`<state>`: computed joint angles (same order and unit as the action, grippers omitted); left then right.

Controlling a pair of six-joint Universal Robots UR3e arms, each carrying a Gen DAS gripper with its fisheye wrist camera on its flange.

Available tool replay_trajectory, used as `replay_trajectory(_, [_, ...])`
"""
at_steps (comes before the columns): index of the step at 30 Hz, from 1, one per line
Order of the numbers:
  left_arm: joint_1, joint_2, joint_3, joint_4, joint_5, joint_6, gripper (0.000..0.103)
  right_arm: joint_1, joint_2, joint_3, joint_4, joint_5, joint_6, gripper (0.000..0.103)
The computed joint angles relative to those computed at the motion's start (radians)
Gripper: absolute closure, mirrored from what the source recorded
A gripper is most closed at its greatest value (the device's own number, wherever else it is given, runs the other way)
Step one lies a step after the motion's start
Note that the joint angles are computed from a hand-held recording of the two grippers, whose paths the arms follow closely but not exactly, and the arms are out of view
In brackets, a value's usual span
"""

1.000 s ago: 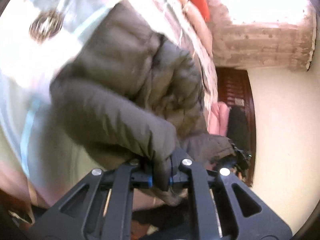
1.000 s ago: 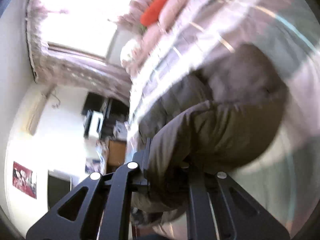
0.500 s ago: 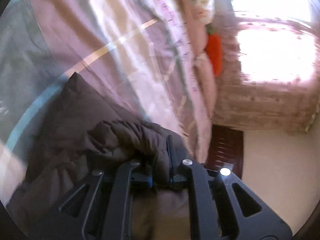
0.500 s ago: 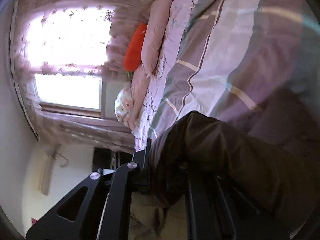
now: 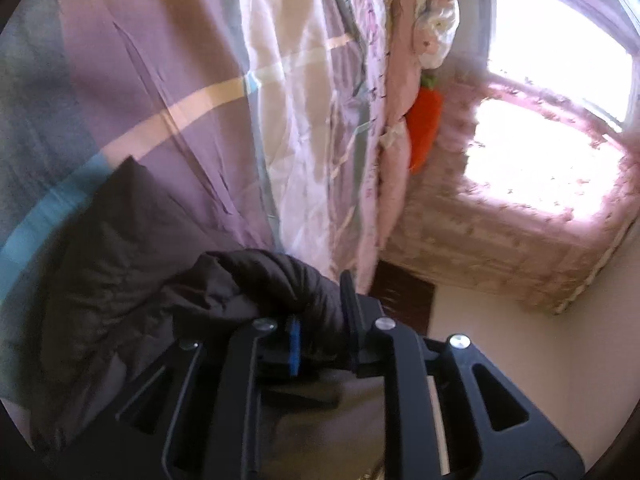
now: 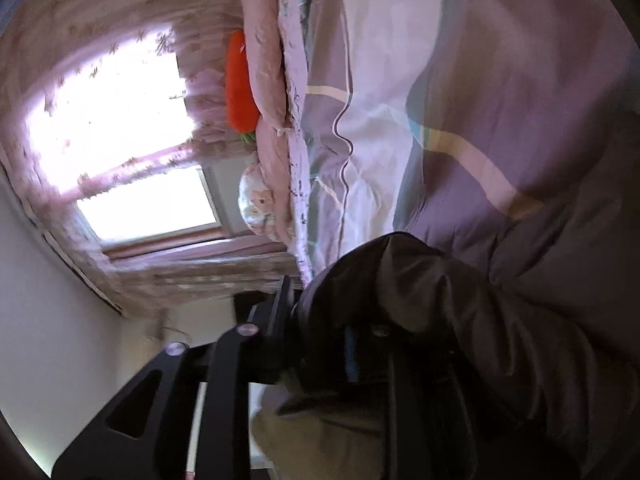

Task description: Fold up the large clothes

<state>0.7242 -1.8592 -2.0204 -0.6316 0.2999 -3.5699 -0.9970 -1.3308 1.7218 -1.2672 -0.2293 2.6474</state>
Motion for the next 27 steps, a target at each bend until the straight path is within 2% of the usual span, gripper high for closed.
replay_trajectory(1, [0.024, 0.042, -0.016, -0.039, -0.012, 0.034, 0.082, -0.028, -0.036, 0.001, 0.082, 0.002, -0.051, 0.059])
replay_trajectory(2, [0.044, 0.075, -0.021, -0.098, -0.025, 0.076, 0.078, -0.05, -0.077, 0.022, 0.08, 0.012, -0.045, 0.053])
replay_trajectory(3, [0.068, 0.113, -0.011, -0.206, -0.039, 0.141, 0.077, -0.082, -0.15, 0.073, -0.006, 0.019, 0.034, 0.039])
replay_trajectory(4, [0.107, 0.167, -0.019, -0.269, -0.055, 0.164, 0.073, -0.114, -0.223, 0.146, -0.176, 0.015, 0.168, 0.019])
replay_trajectory(5, [0.133, 0.207, -0.021, -0.314, -0.052, 0.182, 0.068, -0.174, -0.328, 0.198, -0.345, -0.038, 0.312, 0.009])
replay_trajectory(6, [0.167, 0.282, -0.006, -0.393, -0.016, 0.205, 0.065, -0.205, -0.403, 0.207, -0.431, -0.09, 0.405, 0.003])
replay_trajectory(7, [0.187, 0.354, 0.017, -0.458, 0.042, 0.212, 0.06, -0.219, -0.46, 0.174, -0.432, -0.142, 0.436, 0.003])
replay_trajectory(8, [0.199, 0.429, 0.04, -0.478, 0.123, 0.19, 0.052, -0.199, -0.496, 0.099, -0.404, -0.189, 0.413, 0.003])
replay_trajectory(10, [0.185, 0.562, 0.192, -0.594, 0.313, 0.223, 0.052, -0.151, -0.499, -0.11, -0.178, -0.223, 0.267, 0.004])
replay_trajectory(11, [0.19, 0.605, 0.261, -0.673, 0.333, 0.278, 0.052, -0.123, -0.521, -0.201, -0.096, -0.235, 0.203, 0.005])
replay_trajectory(12, [0.173, 0.648, 0.319, -0.697, 0.382, 0.272, 0.052, -0.077, -0.545, -0.293, -0.05, -0.269, 0.164, 0.006])
replay_trajectory(13, [0.115, 0.685, 0.418, -0.719, 0.486, 0.246, 0.049, -0.01, -0.566, -0.379, -0.021, -0.318, 0.135, 0.007])
replay_trajectory(14, [0.014, 0.68, 0.476, -0.688, 0.619, 0.188, 0.046, 0.075, -0.586, -0.436, -0.02, -0.381, 0.124, 0.01])
replay_trajectory(16, [-0.195, 0.64, 0.631, -0.751, 0.766, 0.211, 0.046, 0.257, -0.626, -0.445, -0.107, -0.521, 0.167, 0.022])
replay_trajectory(17, [-0.3, 0.63, 0.663, -0.792, 0.8, 0.214, 0.046, 0.352, -0.641, -0.42, -0.175, -0.603, 0.228, 0.025])
replay_trajectory(19, [-0.509, 0.589, 0.666, -0.83, 0.849, 0.191, 0.046, 0.561, -0.629, -0.358, -0.253, -0.73, 0.316, 0.032])
replay_trajectory(21, [-0.709, 0.517, 0.654, -0.809, 0.965, 0.12, 0.051, 0.715, -0.602, -0.291, -0.334, -0.846, 0.378, 0.039])
replay_trajectory(22, [-0.768, 0.497, 0.633, -0.812, 0.993, 0.108, 0.053, 0.789, -0.587, -0.257, -0.375, -0.913, 0.414, 0.039])
replay_trajectory(24, [-0.841, 0.45, 0.581, -0.789, 1.036, 0.064, 0.055, 0.873, -0.547, -0.211, -0.415, -0.953, 0.454, 0.039])
replay_trajectory(27, [-0.876, 0.405, 0.482, -0.65, 1.115, 0.038, 0.054, 0.977, -0.475, -0.148, -0.587, -1.066, 0.503, 0.039])
